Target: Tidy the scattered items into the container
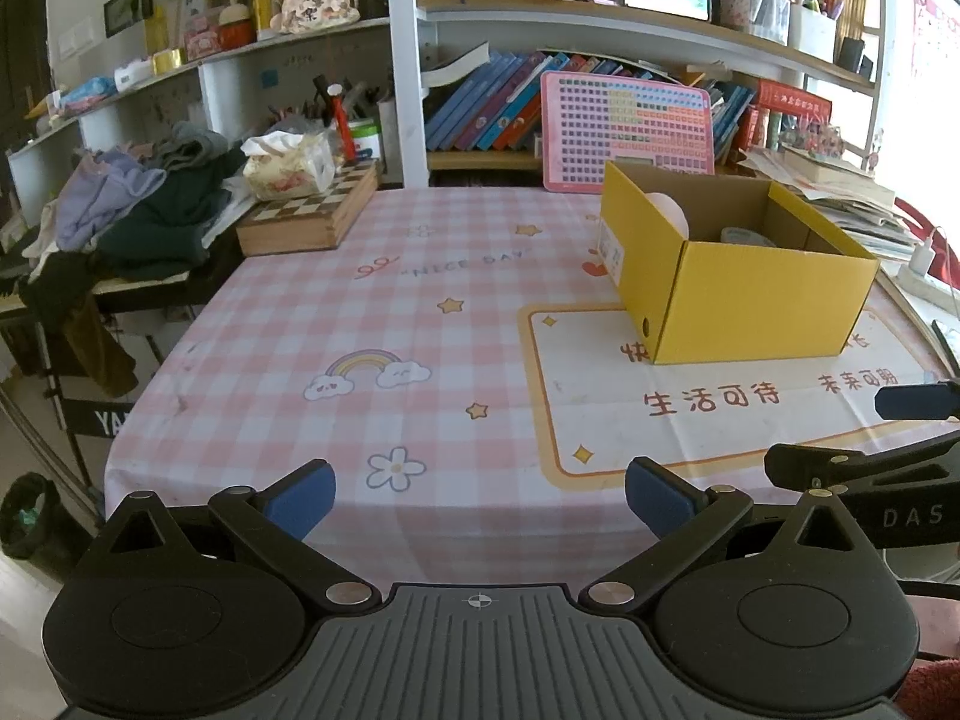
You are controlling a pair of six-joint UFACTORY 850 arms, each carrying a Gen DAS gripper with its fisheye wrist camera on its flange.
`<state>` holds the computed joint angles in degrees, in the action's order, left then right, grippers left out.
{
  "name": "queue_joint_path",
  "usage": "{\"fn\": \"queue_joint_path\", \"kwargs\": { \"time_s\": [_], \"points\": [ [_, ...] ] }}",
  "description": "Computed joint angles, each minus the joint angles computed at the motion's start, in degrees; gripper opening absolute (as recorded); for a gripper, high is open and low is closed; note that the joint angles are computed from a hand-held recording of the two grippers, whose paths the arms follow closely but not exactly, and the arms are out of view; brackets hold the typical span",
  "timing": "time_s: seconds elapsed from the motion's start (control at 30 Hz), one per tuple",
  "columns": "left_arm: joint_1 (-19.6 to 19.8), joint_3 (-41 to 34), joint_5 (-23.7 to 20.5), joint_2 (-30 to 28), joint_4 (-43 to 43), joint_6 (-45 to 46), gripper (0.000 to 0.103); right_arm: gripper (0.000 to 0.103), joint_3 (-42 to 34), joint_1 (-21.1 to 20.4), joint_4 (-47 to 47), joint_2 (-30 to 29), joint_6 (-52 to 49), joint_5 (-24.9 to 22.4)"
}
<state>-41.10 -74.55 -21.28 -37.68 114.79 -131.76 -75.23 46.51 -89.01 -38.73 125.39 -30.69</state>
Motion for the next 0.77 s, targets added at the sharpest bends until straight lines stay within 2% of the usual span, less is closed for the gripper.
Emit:
{"fn": "queue_joint_path", "kwargs": {
  "time_s": [0.23,0.53,0.77],
  "points": [
    [-0.1,0.0,-0.1,0.1,0.0,0.0,0.103,0.101,0.3,-0.1,-0.4,0.3,-0.1,0.5],
    [-0.3,0.7,0.2,0.6,5.4,-4.2,0.103,0.101,0.1,0.0,-0.3,0.2,0.0,0.3],
    [-0.1,0.2,0.5,0.2,3.9,-3.3,0.103,0.101,0.1,0.0,-0.2,0.2,-0.1,0.3]
  ]
}}
